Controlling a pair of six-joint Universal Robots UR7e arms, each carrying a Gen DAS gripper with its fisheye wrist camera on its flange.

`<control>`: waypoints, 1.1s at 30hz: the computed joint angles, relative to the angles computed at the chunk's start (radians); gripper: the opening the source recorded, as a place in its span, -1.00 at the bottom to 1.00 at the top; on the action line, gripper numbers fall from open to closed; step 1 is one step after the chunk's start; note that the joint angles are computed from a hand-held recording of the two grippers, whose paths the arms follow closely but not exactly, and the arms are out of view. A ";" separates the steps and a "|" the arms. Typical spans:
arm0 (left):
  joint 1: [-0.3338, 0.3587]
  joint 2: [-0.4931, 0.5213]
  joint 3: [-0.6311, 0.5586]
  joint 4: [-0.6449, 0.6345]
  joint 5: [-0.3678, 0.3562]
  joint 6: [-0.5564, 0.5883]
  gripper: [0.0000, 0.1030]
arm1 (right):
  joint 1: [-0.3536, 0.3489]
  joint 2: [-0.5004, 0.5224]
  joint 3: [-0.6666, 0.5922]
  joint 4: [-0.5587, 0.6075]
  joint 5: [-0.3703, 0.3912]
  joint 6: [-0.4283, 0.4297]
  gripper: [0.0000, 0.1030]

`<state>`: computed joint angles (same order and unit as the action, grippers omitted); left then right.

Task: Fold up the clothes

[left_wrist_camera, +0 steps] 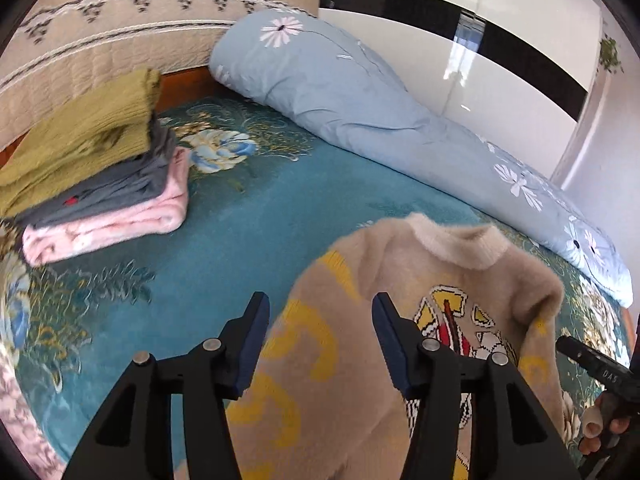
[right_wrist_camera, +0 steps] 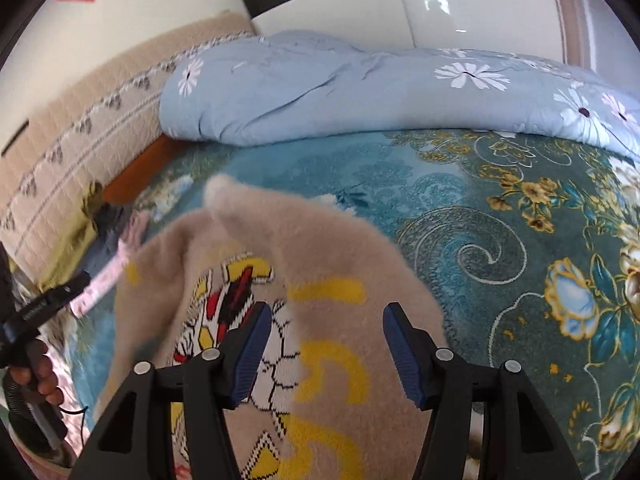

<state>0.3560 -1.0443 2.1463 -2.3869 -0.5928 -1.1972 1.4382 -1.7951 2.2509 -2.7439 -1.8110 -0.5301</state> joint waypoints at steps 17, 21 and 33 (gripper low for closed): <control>-0.135 0.054 0.160 0.169 0.048 -0.412 0.06 | 0.088 0.018 0.170 -0.100 -0.347 -0.096 -0.06; -0.144 0.054 0.180 0.149 0.066 -0.400 0.06 | 0.080 -0.019 0.158 -0.065 -0.344 -0.072 -0.83; -0.138 0.011 0.222 0.102 0.065 -0.431 0.06 | 0.115 0.058 -0.012 -0.422 -0.593 -0.295 -0.85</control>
